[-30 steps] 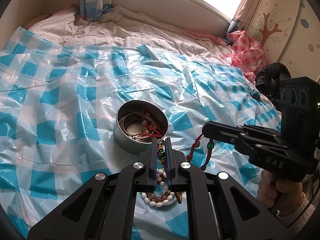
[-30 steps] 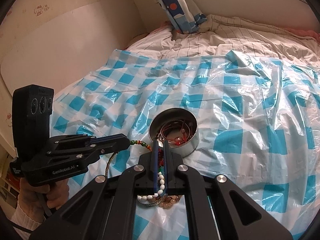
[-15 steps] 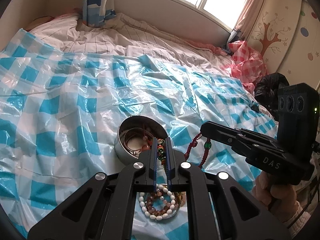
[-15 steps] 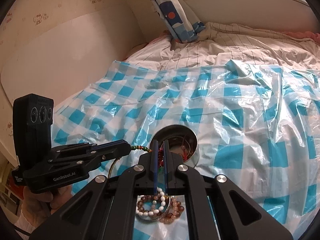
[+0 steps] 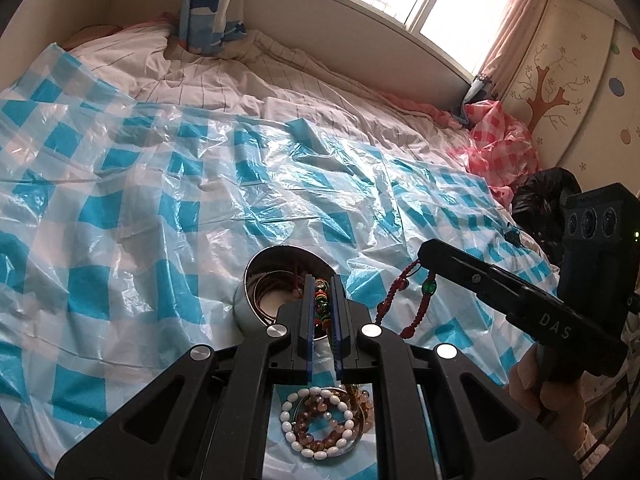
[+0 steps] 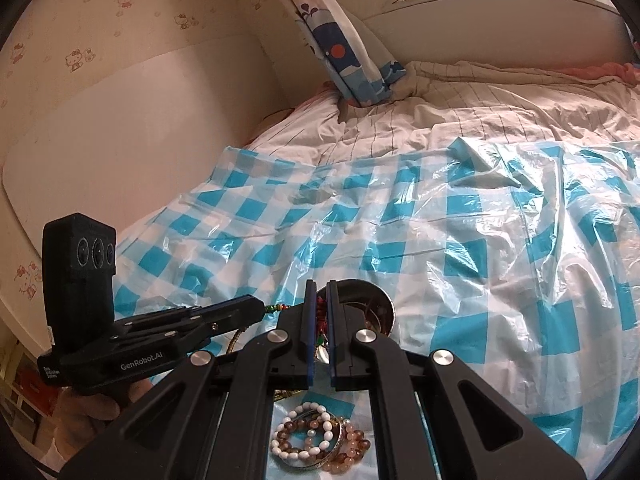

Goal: Organize jewelry
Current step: 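Carry both held bracelets over the silver tin with both tools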

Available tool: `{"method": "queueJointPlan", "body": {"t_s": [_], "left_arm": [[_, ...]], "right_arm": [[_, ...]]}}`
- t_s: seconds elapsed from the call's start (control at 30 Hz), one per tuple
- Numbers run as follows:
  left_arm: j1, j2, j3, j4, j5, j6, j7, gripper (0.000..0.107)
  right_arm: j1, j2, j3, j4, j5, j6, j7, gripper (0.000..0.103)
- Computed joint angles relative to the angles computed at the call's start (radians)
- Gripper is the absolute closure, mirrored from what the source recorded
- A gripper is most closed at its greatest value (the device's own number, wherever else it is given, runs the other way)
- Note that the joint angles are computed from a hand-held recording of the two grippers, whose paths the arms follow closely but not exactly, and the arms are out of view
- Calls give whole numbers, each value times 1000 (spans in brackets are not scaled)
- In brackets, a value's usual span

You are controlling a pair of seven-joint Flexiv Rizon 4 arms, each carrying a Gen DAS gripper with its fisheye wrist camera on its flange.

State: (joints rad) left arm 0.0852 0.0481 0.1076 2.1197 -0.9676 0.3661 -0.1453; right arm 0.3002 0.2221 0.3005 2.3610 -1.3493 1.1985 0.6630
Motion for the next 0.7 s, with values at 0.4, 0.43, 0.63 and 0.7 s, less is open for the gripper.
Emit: {"method": "queueJointPlan", "body": {"t_s": [0.4, 0.43, 0.63, 0.7], "left_arm": [[-11, -22, -15, -7, -42, 30, -29, 100], [-11, -24, -16, -7, -43, 33, -32, 100], [-16, -35, -23, -8, -55, 51, -52, 100], [-18, -40, -26, -10, -58, 56, -57, 100]], "right_arm": [[-12, -23, -24, -8, -59, 10, 47, 97], [-12, -23, -25, -9, -61, 9, 50, 97], [-15, -44, -38, -18, -85, 8, 66, 97], [-15, -49, -42, -20, -88, 7, 62, 97]]}}
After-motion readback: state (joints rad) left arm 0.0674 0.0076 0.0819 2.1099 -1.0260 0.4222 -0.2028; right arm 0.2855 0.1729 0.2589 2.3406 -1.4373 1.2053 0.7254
